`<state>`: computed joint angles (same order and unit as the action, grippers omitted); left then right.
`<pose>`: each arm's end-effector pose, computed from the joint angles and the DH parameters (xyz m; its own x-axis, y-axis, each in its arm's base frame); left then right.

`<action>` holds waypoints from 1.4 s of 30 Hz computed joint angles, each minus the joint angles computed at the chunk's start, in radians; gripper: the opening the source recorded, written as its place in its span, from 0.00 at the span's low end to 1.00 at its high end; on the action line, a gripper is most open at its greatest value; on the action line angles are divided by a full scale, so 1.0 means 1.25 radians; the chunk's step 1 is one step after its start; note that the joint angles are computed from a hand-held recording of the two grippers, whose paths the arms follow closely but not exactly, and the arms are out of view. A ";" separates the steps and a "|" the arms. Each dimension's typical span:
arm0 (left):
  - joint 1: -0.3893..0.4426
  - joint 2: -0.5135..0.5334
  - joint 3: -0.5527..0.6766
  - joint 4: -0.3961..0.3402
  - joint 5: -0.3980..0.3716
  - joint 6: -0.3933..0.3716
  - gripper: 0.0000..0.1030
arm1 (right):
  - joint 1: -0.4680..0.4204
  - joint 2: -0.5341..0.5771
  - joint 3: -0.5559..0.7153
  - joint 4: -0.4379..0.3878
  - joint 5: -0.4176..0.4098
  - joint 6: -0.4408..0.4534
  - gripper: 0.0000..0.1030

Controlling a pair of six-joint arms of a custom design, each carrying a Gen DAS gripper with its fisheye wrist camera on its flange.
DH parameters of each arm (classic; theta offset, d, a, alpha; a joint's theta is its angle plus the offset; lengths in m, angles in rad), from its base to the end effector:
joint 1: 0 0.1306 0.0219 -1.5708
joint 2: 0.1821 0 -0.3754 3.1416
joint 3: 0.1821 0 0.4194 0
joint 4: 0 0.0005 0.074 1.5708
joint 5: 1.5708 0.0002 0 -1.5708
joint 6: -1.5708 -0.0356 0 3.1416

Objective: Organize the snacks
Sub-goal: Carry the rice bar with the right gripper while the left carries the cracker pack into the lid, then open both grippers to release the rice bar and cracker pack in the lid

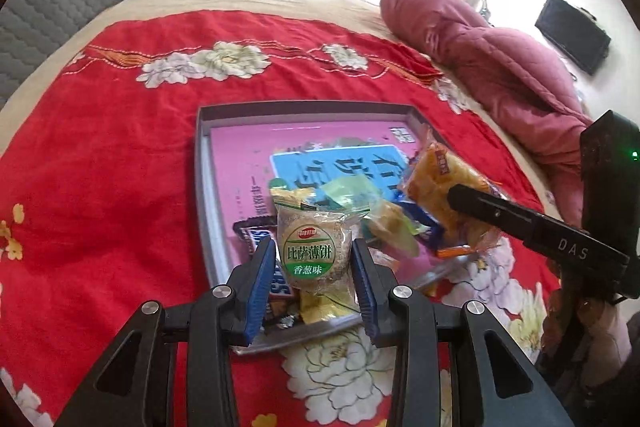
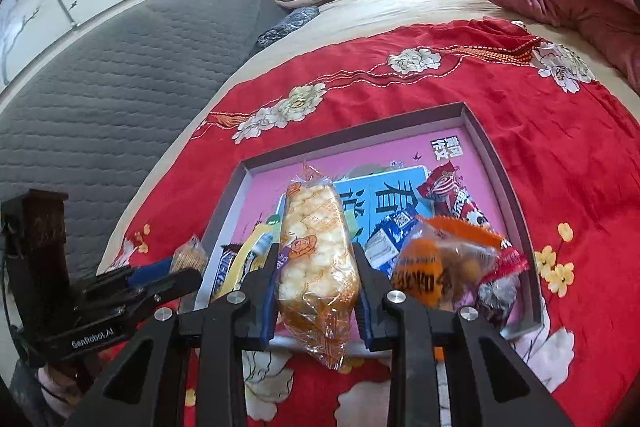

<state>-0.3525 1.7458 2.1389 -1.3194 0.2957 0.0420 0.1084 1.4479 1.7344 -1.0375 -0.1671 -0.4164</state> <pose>0.5643 -0.2192 0.5565 -0.7704 0.2406 -0.5905 0.4627 0.8482 -0.2580 0.5224 0.0623 0.5493 -0.7124 0.3237 -0.6226 0.0663 0.9144 0.3995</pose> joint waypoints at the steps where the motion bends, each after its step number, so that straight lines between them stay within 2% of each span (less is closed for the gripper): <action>1: -0.001 0.003 0.002 -0.001 -0.008 0.000 0.39 | 0.001 0.004 0.003 0.001 0.008 -0.003 0.30; 6: -0.004 0.015 0.008 -0.010 -0.034 -0.002 0.39 | 0.004 0.020 0.007 0.000 0.021 -0.012 0.30; 12: -0.008 0.026 0.014 -0.020 -0.037 -0.001 0.39 | 0.010 0.025 -0.003 0.004 0.025 -0.014 0.31; 32: -0.005 0.048 0.032 -0.053 0.015 0.013 0.39 | 0.005 0.011 -0.015 -0.014 0.050 -0.038 0.31; 42: -0.011 0.055 0.045 -0.074 0.010 -0.006 0.47 | 0.006 0.005 -0.010 -0.019 0.062 -0.035 0.32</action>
<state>-0.3662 1.8142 2.1950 -1.4114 0.3086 0.0343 0.1157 1.4547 1.7221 -1.0618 -0.0896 -0.4600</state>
